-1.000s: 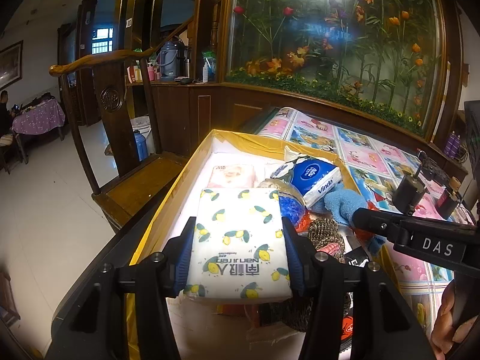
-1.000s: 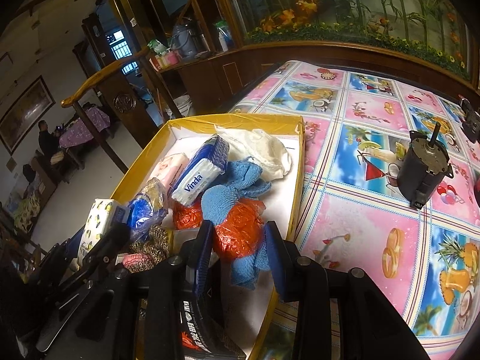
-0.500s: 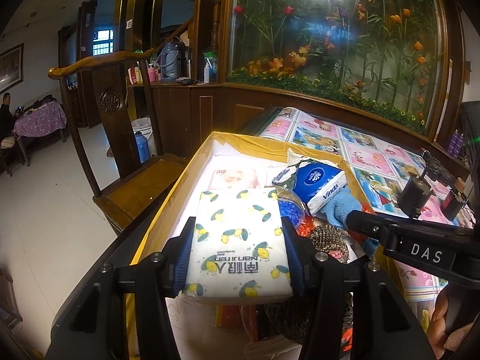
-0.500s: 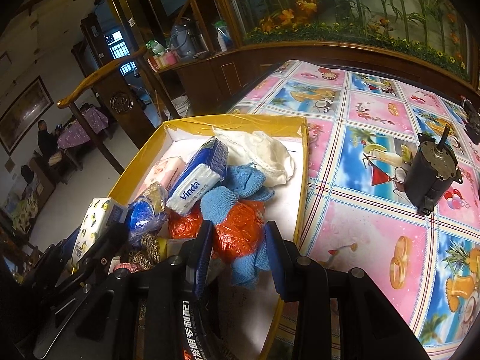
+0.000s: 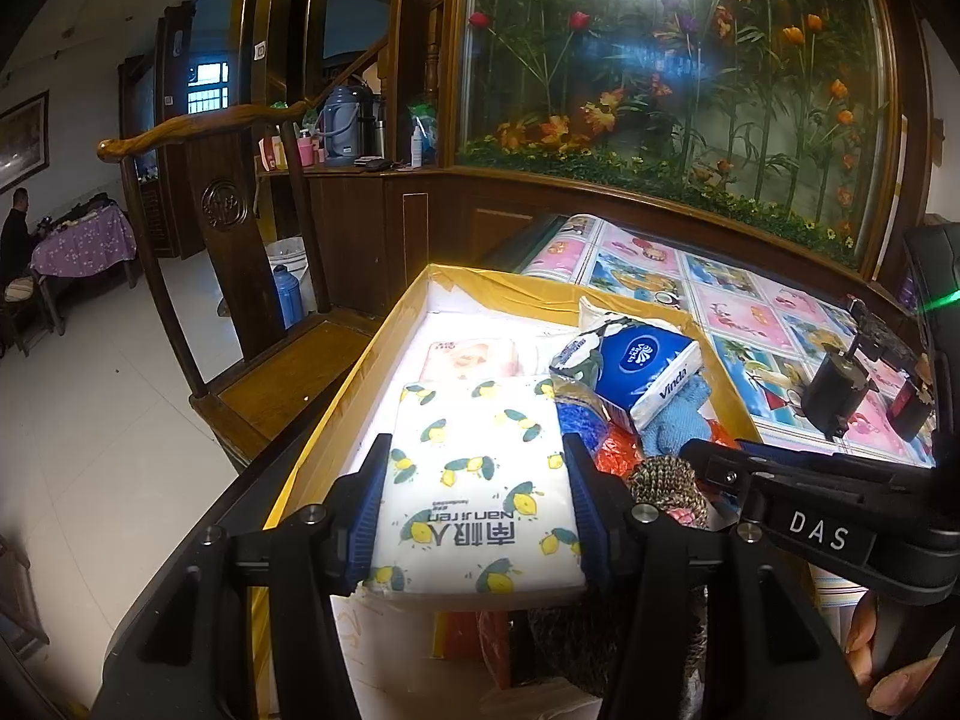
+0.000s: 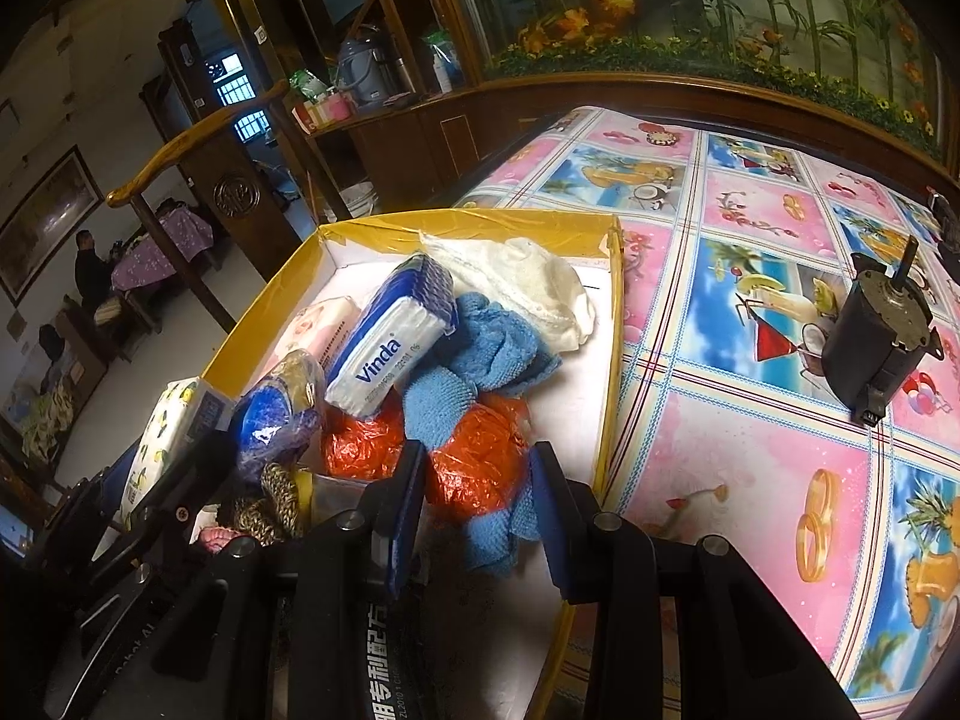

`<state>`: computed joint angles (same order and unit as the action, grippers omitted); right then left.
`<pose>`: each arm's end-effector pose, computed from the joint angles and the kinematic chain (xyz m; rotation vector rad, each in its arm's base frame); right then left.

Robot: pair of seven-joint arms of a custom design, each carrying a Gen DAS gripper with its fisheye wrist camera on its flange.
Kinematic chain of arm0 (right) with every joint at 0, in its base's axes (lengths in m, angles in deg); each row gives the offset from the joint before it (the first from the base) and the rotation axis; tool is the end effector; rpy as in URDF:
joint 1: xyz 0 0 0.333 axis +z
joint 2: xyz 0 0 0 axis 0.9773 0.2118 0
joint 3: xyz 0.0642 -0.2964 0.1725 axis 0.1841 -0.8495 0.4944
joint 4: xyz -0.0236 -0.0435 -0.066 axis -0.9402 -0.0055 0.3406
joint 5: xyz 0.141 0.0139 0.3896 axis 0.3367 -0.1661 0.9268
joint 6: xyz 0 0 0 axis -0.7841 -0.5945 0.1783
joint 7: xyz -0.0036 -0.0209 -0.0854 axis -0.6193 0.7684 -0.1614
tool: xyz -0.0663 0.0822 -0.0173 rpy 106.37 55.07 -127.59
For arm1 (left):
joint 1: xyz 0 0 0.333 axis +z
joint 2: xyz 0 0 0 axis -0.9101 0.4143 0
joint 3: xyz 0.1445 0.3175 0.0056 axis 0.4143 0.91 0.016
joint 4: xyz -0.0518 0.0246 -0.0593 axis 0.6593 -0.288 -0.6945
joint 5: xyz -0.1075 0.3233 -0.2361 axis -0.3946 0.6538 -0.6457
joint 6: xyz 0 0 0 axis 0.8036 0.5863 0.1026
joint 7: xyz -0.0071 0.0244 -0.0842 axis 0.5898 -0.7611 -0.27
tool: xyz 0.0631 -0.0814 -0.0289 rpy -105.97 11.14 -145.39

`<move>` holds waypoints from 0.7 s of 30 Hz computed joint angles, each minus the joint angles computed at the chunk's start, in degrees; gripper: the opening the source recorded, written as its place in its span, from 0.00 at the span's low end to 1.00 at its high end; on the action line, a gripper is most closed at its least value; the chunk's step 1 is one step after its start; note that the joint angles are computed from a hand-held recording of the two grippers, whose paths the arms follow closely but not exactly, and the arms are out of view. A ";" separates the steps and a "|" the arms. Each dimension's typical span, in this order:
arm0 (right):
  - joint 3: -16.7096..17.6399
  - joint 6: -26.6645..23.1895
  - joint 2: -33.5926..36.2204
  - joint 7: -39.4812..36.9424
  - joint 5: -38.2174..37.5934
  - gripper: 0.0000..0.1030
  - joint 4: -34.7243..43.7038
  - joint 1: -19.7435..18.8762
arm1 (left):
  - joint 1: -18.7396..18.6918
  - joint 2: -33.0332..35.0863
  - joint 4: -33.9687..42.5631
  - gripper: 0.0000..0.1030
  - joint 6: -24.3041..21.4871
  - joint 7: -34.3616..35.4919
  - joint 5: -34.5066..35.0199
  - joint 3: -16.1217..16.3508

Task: Organize soft objects
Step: 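Lower the lemon-print pack into the box and open the left tool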

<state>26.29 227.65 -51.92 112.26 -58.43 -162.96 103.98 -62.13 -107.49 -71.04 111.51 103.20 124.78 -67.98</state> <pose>0.5596 0.3395 0.4958 -1.7302 1.6518 -0.3926 0.4451 -0.2375 0.5305 -1.6821 1.6245 -0.9217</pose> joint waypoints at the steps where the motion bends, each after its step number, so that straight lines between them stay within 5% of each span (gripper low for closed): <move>1: 0.10 0.02 0.04 -0.27 0.25 0.38 -0.01 -0.08 | -0.12 0.08 0.03 0.52 -0.01 0.24 -0.14 0.17; 21: 0.42 0.91 -1.52 -0.62 0.58 0.43 -1.85 -0.54 | -0.79 0.04 0.00 0.65 -0.61 0.75 -0.46 1.09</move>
<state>26.71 228.56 -53.44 111.64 -57.85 -164.81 103.44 -62.93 -107.45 -71.05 110.90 103.94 124.33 -66.89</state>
